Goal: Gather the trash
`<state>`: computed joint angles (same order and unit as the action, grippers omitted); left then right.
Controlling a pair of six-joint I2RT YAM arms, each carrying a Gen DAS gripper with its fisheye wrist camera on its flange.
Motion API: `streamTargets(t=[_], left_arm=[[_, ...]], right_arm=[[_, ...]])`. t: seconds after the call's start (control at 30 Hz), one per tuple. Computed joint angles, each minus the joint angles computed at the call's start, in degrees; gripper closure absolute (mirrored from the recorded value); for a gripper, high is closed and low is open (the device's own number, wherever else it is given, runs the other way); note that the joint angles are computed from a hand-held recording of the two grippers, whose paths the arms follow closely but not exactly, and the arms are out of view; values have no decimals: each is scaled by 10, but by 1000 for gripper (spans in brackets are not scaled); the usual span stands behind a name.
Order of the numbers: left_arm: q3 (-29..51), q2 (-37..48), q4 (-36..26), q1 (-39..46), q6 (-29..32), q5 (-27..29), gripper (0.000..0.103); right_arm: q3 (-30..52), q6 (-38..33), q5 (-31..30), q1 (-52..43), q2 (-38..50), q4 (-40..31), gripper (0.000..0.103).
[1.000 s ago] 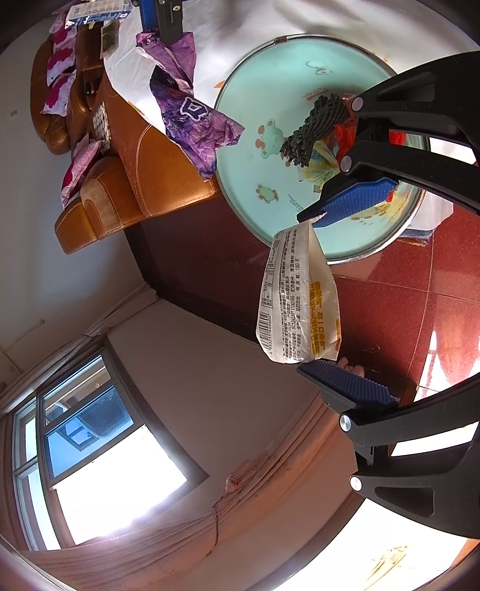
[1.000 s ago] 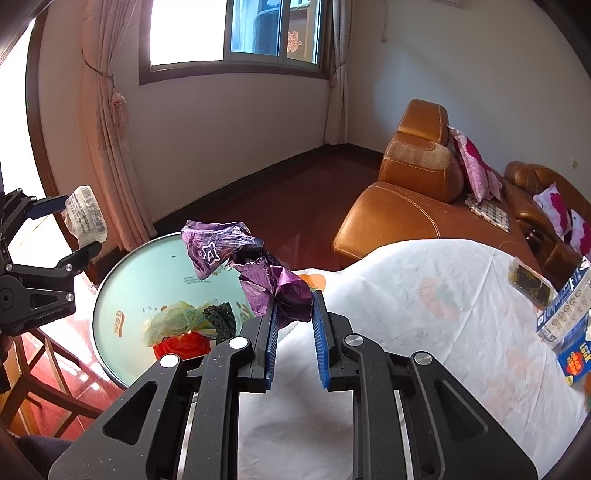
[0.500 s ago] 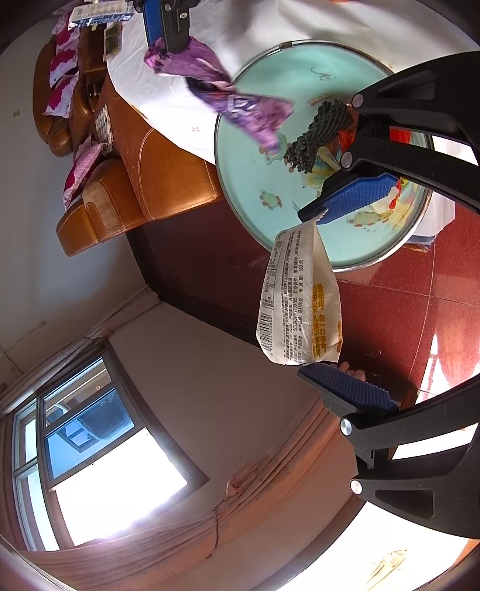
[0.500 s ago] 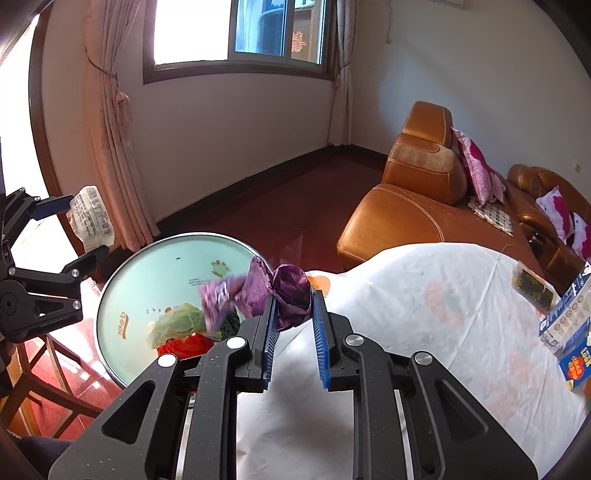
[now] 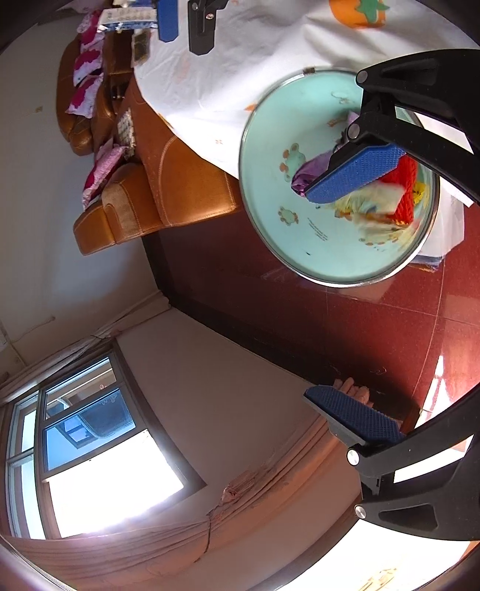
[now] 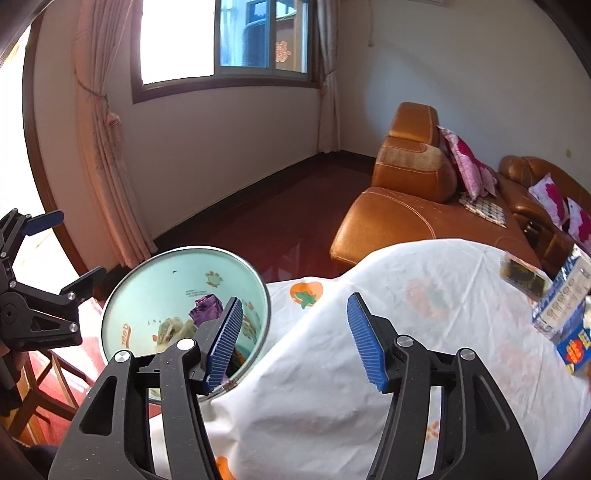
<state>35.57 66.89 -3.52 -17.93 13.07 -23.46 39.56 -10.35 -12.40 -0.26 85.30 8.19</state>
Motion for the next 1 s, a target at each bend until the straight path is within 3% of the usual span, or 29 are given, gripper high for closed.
streamTargets(t=[0.47, 1.0], left_arm=[[14, -150, -82, -24, -70, 21, 6], [21, -177, -101, -32, -74, 19, 6]], right_arm=[[-103, 23, -30, -83, -197, -27, 37], [-118, 23, -37, -97, -254, -52, 36]])
